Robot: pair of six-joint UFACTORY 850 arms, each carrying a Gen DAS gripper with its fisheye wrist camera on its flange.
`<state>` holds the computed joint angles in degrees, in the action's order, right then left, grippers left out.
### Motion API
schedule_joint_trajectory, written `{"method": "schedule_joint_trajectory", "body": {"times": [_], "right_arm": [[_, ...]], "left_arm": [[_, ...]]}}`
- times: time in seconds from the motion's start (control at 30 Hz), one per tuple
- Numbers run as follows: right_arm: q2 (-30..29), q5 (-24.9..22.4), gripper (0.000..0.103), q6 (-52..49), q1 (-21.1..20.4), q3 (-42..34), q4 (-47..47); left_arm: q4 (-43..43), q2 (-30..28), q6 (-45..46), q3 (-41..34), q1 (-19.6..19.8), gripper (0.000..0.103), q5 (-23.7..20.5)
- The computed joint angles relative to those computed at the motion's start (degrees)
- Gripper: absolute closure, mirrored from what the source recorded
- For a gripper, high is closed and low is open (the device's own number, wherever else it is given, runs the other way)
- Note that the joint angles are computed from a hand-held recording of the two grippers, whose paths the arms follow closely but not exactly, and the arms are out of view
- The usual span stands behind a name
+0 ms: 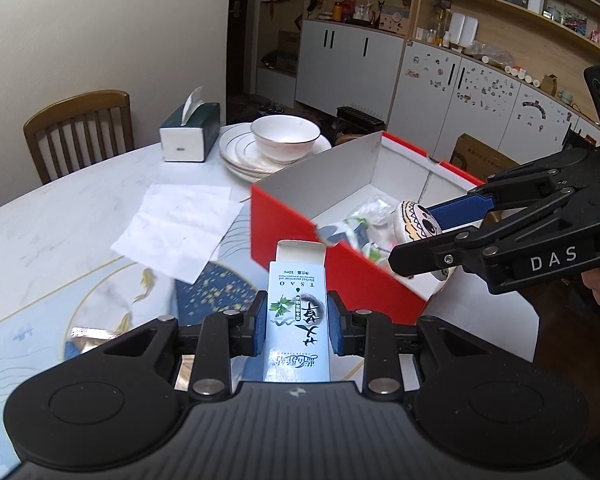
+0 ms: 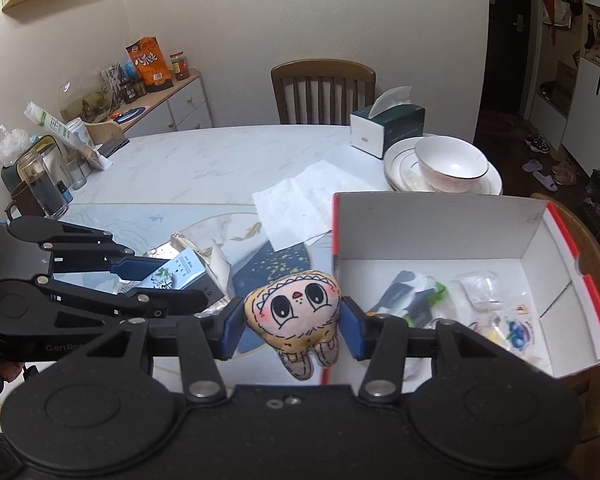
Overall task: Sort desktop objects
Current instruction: 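Carry the plush keychain and tea carton over the box with both grippers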
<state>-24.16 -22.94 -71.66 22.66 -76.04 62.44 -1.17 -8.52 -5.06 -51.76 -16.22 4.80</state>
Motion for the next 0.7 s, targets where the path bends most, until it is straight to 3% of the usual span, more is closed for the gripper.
{"method": "schedule_joint_trajectory", "body": {"times": [0.7], "right_arm": [[-4.8, -6.7, 0.054, -5.5, -9.4, -5.8, 0.2]], "left_arm": [[-79.8, -12.5, 77.9, -15.5, -6.9, 0.074, 0.5]]}}
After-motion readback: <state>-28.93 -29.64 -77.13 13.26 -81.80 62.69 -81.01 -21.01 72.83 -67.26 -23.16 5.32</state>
